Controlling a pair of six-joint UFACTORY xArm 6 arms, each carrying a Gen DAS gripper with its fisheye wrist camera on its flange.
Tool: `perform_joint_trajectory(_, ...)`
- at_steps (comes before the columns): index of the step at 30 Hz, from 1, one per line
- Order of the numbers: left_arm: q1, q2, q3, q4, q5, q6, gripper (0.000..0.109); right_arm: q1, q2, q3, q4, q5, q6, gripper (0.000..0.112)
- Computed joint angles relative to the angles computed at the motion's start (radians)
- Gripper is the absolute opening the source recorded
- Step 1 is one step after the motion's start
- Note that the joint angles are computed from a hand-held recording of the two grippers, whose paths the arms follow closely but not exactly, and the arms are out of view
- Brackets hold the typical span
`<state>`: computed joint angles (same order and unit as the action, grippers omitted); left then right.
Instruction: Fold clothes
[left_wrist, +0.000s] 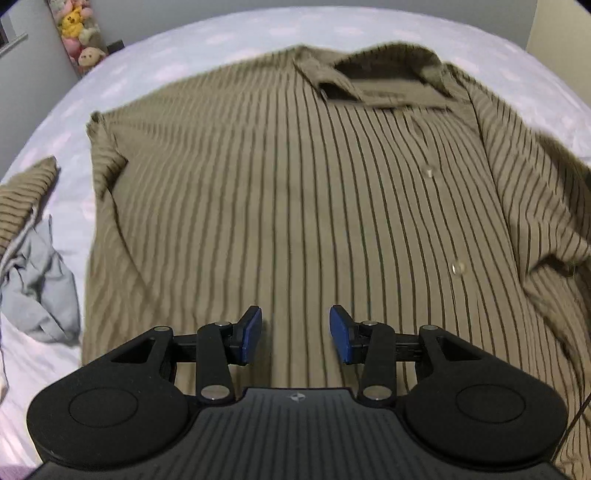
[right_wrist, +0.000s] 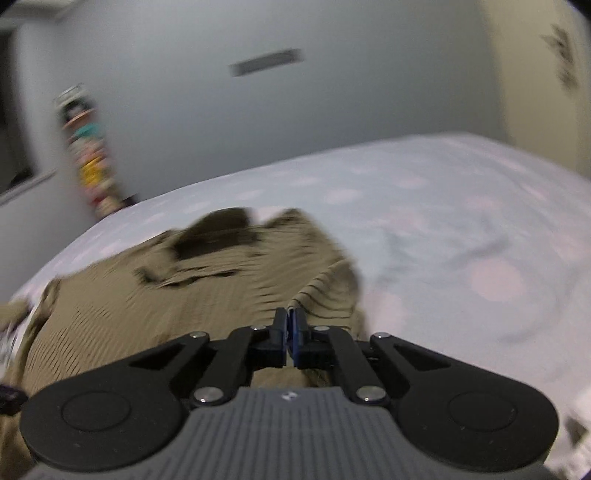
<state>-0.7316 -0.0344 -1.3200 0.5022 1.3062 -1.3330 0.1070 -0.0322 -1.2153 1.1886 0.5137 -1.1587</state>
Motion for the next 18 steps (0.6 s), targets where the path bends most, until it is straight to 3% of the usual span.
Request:
perform_joint_trajectory(6, -0.003, 0.046, -0.020, 0.003, 0.004, 0.007, 0.039, 0.022, -0.014, 0.022, -0.057, 0.090, -0.033, 0.012)
perform_joint_trajectory(9, 0.001, 0.048, -0.008, -0.003, -0.020, -0.006, 0.039, 0.004, -0.024, 0.021, -0.007, 0.111, -0.043, 0.033)
perform_joint_trajectory(10, -0.001, 0.048, -0.003, -0.001, -0.025, -0.011, 0.039, 0.000, -0.031, 0.024, 0.021, 0.105, -0.058, 0.034)
perform_joint_trajectory(12, -0.002, 0.045, 0.006, 0.007, -0.033, -0.017, 0.039, 0.005, -0.047, 0.037, 0.081, 0.047, -0.108, 0.034)
perform_joint_trajectory(15, -0.005, 0.045, 0.013, 0.017, -0.042, -0.029, 0.040, 0.045, -0.035, 0.044, 0.041, -0.108, -0.127, 0.034)
perform_joint_trajectory(18, -0.005, 0.040, 0.022, 0.025, -0.048, -0.042, 0.042, 0.046, 0.012, 0.024, -0.068, -0.131, -0.042, 0.033)
